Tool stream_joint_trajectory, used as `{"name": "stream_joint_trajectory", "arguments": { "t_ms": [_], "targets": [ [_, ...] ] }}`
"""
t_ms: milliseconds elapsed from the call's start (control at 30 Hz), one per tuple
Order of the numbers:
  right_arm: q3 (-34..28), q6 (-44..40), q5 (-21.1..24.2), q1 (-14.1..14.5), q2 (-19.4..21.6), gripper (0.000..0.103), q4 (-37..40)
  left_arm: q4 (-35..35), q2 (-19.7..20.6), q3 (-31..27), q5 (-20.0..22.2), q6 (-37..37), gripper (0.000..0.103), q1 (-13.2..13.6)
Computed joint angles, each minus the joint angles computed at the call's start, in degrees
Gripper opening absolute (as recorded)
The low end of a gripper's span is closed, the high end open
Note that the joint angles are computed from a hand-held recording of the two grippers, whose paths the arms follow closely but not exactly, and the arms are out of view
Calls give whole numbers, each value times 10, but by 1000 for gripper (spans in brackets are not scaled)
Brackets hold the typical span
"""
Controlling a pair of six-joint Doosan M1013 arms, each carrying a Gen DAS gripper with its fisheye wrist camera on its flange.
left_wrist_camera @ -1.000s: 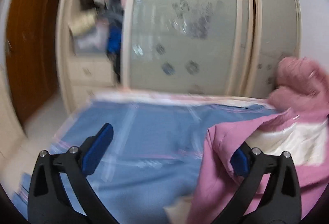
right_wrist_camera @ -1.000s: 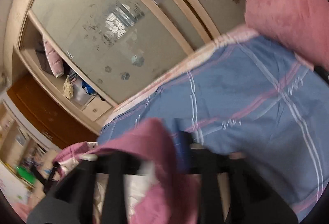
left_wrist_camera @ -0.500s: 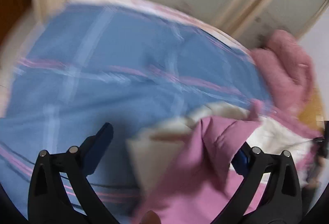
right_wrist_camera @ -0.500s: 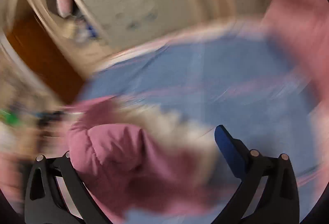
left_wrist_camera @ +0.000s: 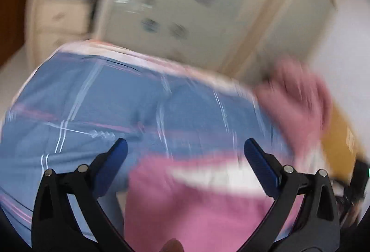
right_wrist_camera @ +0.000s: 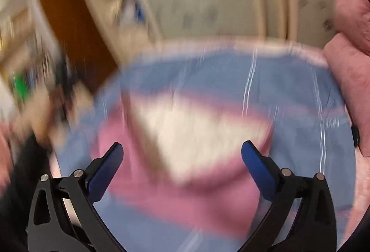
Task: Fold large clothes
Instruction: 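Lay the folded jacket bundle on the bedsheet and open both tools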
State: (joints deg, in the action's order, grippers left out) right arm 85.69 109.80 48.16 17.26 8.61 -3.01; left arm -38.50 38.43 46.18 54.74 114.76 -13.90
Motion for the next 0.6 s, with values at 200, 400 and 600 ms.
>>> {"name": "stream_joint_trajectory", "arguments": {
  "t_ms": [200, 400, 600],
  "targets": [
    [12, 72, 12, 28, 68, 102, 19, 109, -69, 153, 20, 164, 101, -60],
    [-164, 177, 17, -15, 188, 102, -35, 306, -6, 99, -66, -56, 101, -111],
    [-109, 519, -108, -14, 166, 102, -293, 540, 54, 20, -137, -473, 101, -94]
  ]
}}
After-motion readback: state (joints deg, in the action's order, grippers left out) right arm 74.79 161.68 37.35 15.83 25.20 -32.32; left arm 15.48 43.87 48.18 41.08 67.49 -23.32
